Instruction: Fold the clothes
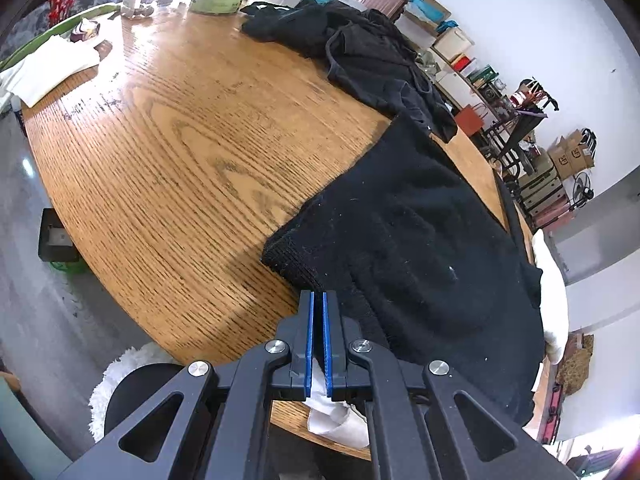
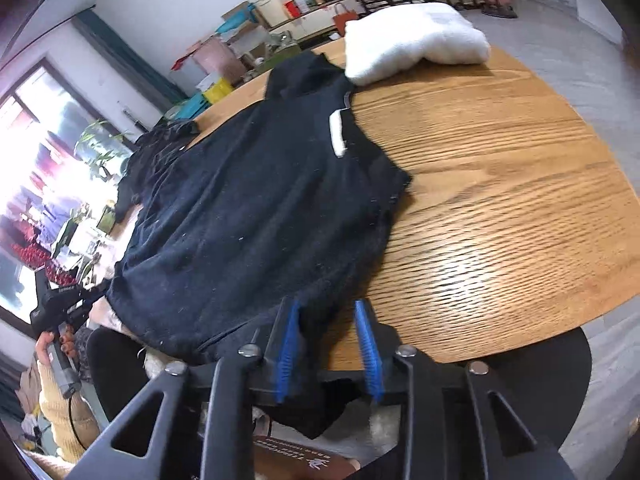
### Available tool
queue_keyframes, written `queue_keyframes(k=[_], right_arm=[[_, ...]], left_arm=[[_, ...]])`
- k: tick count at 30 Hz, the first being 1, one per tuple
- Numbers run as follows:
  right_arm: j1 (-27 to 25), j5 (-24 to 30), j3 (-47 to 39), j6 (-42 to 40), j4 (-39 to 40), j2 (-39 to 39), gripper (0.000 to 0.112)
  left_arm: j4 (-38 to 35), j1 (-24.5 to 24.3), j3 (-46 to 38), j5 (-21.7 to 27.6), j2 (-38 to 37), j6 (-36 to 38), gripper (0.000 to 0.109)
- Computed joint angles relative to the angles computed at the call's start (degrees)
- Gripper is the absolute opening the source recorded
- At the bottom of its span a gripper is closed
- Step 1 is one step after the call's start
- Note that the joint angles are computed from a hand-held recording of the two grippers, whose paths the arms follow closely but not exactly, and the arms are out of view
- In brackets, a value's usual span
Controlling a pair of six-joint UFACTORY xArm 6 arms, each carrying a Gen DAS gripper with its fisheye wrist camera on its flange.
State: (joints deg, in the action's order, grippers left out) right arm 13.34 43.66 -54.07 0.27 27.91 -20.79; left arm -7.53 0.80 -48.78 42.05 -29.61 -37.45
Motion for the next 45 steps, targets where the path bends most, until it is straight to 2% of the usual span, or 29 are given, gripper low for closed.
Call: queue_keyframes(k=[8,15,19,22,25,27,30,32,35,36,37,38,40,43,45], right_arm=[[-2.27,2.92,-1.85,-4.06,9.85,3.52,0.039],[0.51,4.78,-4.48,-1.62,2.6,5.54,0.036],[1.87,5.76,-5.04,-0.48,-1.76,5.38,0.036],[1.81,5.74,-4.69,0.59,-2.29,5.0,0.038],[2.13,5.48,-4.57,2.19,-4.04,4.8,0.039],[2.31,5.32,-4.42,2.53,-4.87,4.61,0.041],[2.81,4.95,-4.71,3.1,-5.73,5.0,0.041],[2.87,5.02,-5.09,2.91,-5.65,5.39,0.043],[2.93,4.76,-5.37,2.73,-5.42,5.78,0.043],[2.95,4.59,-5.39,2.69,-5.32,5.86,0.043],[2.89,3.91,-4.93,2.64,-4.8,5.66,0.041],[2.83,3.17,-4.38,2.33,-4.18,5.41,0.04],[2.89,1.42,-2.99,1.95,-3.97,4.62,0.031],[2.95,-0.2,-1.46,1.72,-3.67,3.72,0.015],[2.87,-1.46,-0.39,1.3,-2.01,2.78,0.012]], left_arm=[[0.04,0.44,-0.11,1.31,0.89,-0.43,0.004],[-0.4,1.06,0.49,1.49,1.05,-0.89,0.004],[1.69,0.79,-0.45,3.96,1.71,-2.85,0.005],[2.36,0.81,-1.06,5.23,1.97,-5.17,0.012],[5.67,0.45,-2.76,7.68,2.69,-8.23,0.028],[7.73,0.17,-3.95,9.39,3.21,-10.14,0.043],[6.12,0.54,-6.01,9.63,5.39,-10.64,0.052],[5.29,0.53,-7.9,9.8,7.47,-9.34,0.052],[7.44,-0.21,-7.86,7.85,8.2,-10.82,0.052],[8.47,-0.55,-7.05,6.42,7.85,-12.16,0.048],[9.55,-0.88,-6.26,5.01,7.52,-13.54,0.039],[10.14,-1.03,-5.58,4.61,7.32,-14.45,0.011],[7.64,-0.51,-2.79,0.75,5.96,-13.58,0.008],[6.39,-0.06,-1.22,-0.21,4.49,-13.46,0.007],[3.73,0.98,0.37,-1.12,2.55,-12.17,0.007]])
